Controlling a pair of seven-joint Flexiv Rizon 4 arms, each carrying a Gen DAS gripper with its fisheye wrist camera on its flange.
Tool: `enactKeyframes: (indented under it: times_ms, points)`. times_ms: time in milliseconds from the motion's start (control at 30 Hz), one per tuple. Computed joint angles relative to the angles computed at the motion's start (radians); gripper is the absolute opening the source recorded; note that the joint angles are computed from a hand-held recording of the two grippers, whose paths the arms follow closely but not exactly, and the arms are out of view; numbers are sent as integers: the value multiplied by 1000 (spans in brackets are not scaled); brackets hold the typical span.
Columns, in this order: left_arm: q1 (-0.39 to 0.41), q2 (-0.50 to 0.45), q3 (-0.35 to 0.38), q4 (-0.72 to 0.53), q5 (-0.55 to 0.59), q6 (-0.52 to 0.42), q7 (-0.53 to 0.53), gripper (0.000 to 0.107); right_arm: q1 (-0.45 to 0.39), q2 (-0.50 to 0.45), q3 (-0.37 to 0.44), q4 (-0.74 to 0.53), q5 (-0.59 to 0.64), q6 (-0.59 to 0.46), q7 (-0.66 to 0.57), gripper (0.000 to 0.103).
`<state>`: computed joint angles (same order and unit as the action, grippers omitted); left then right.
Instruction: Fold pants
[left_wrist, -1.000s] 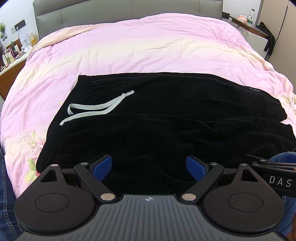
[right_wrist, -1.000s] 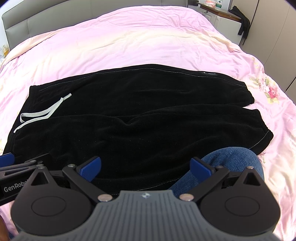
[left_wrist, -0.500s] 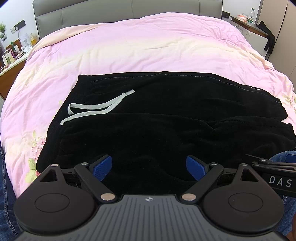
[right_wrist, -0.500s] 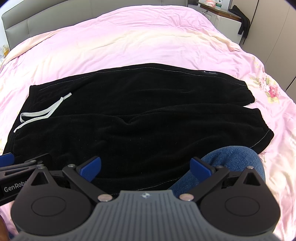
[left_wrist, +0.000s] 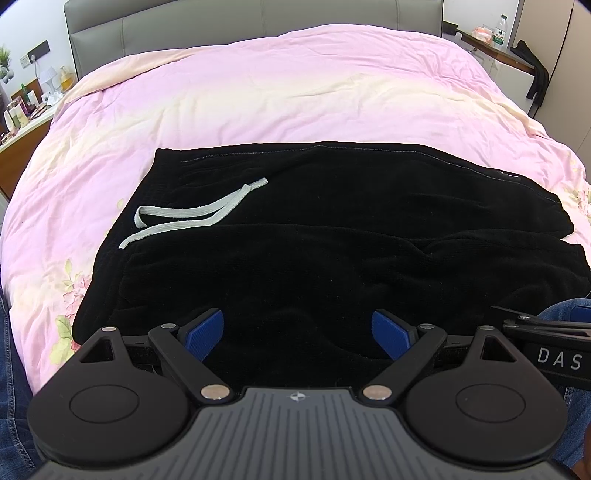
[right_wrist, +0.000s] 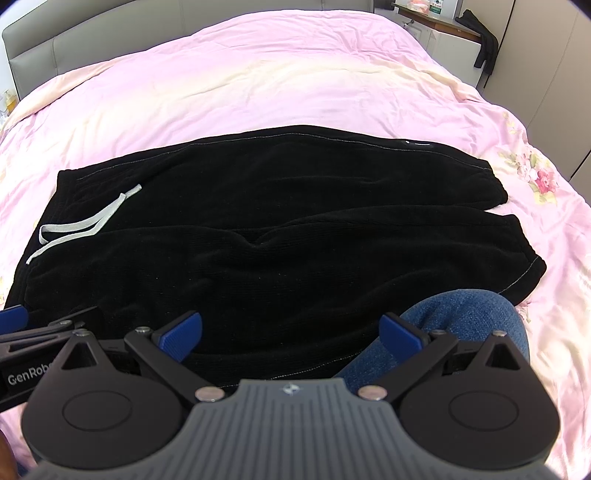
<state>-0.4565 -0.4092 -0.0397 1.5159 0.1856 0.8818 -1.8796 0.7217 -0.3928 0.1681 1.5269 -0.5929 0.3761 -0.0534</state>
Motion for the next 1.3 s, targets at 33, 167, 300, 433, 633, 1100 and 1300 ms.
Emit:
enactKeyframes:
  times_ms: [33, 167, 300, 433, 633, 1100, 1300]
  points:
    - [0, 0, 0, 0, 0, 0, -1, 103, 0, 0, 0, 1, 0, 0, 0, 98]
    - [-1, 0, 0, -1, 2, -1, -1, 103, 0, 1, 0, 2, -1, 1, 0, 98]
    - [-1, 0, 0, 0, 1, -2, -2, 103, -1, 0, 0, 2, -1, 2, 1, 98]
    - [-1, 0, -1, -1, 1, -1, -2, 103, -1, 0, 0, 1, -1, 1, 1, 98]
    - [-1, 0, 0, -1, 2, -1, -3, 103, 0, 0, 0, 2, -1, 2, 1, 98]
    - [20, 1, 21, 19, 3, 28, -3, 103, -36, 59, -10, 93, -39, 67, 58, 98]
    - [77, -13, 55, 52, -17, 57, -67, 103, -124, 176, -19, 277, -148, 118, 207, 98]
